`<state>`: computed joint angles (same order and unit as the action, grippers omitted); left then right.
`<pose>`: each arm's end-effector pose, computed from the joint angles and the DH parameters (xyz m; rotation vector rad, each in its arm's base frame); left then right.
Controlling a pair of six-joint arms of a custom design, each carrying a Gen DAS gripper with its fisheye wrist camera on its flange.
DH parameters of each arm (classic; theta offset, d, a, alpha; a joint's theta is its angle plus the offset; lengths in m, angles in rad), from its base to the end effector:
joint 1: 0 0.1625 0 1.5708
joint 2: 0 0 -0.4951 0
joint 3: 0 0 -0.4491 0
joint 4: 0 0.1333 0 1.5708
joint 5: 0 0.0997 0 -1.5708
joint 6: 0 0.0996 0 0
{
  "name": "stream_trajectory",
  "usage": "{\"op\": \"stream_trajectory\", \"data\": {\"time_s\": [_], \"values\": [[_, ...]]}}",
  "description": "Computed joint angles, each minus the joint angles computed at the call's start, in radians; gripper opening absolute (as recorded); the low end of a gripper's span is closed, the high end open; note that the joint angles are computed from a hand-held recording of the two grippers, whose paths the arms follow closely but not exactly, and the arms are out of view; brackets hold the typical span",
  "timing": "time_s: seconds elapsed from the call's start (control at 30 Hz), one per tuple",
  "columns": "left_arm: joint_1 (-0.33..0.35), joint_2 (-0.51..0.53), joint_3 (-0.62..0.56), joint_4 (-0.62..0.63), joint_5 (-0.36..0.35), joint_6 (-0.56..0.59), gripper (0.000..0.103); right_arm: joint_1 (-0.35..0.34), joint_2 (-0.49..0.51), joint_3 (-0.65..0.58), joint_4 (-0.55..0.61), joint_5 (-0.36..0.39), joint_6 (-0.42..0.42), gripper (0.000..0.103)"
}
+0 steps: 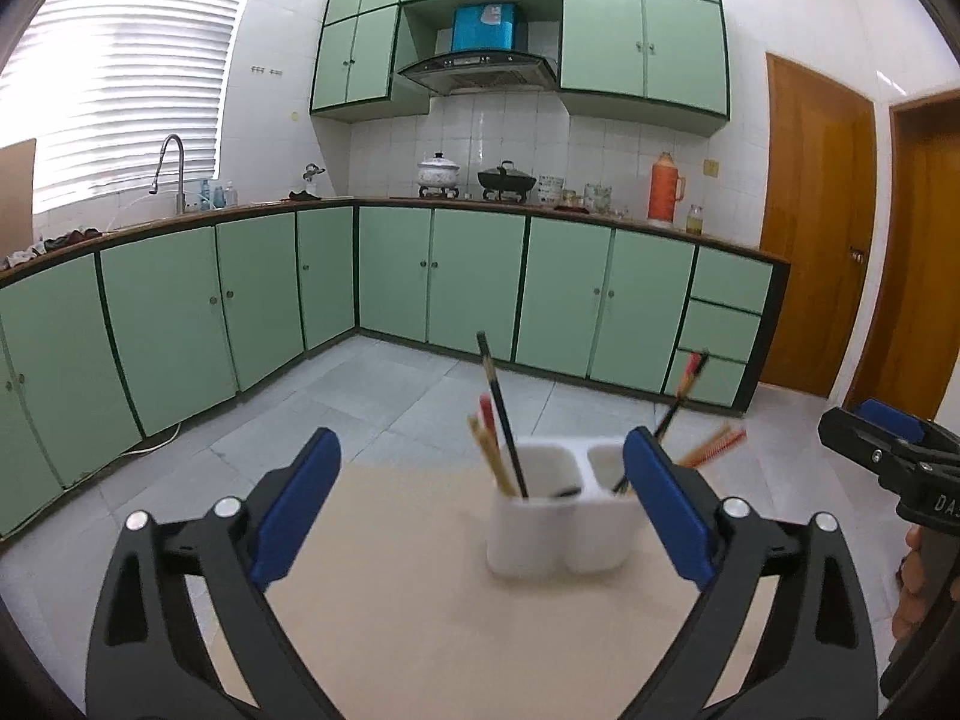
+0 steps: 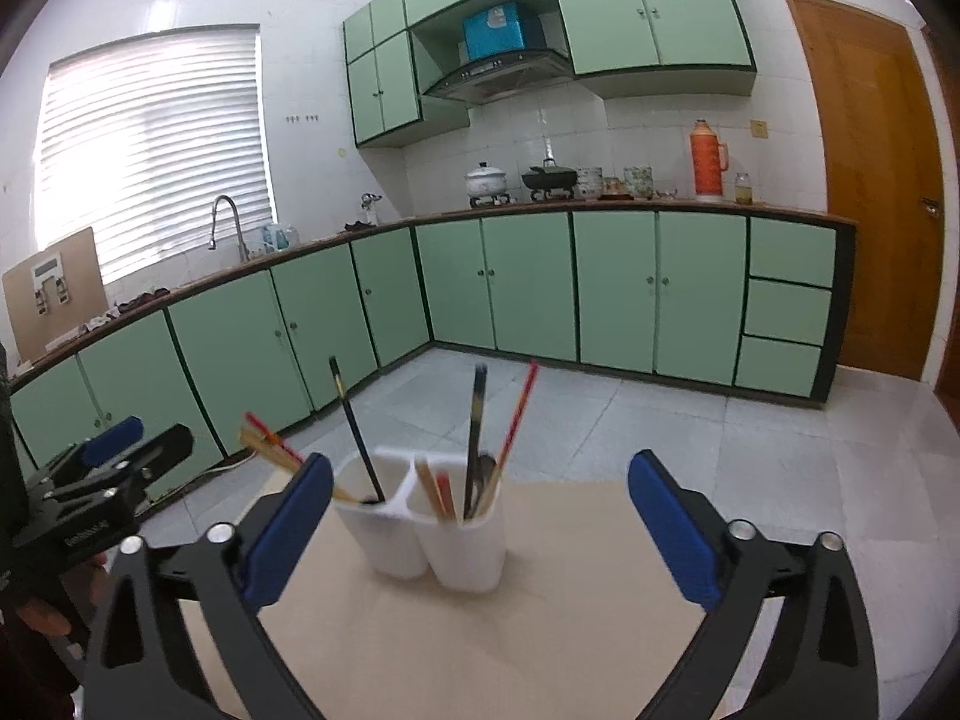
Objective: Organize utensils
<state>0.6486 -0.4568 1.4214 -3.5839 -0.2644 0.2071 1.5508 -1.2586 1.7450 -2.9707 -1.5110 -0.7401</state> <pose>-0.4770 -0.6495 0.0852 0.2868 1.9226 -1.4389 0.1255 -0.6914 0.4419 0.9495 -2.4141 1.2124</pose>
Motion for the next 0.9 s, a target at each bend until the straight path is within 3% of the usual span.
{"op": "stream_trajectory", "data": {"time_s": [0.33,0.5,0.7,0.9], "values": [[-0.056,-0.096,0.180,0.363,0.040,-0.394,0.097,-0.028,-0.079,0.110,0.023,-0.026,-0.008,0.097],[-0.082,-0.123,0.236,0.462,0.040,-0.518,0.097,-0.030,-0.114,0.156,0.026,-0.039,-0.020,0.097],[-0.108,-0.142,0.265,0.537,0.046,-0.602,0.097,-0.028,-0.154,0.177,0.063,-0.016,-0.006,0.097],[-0.131,-0.141,0.263,0.518,0.053,-0.578,0.097,-0.022,-0.189,0.194,0.067,0.010,-0.008,0.097]]}}
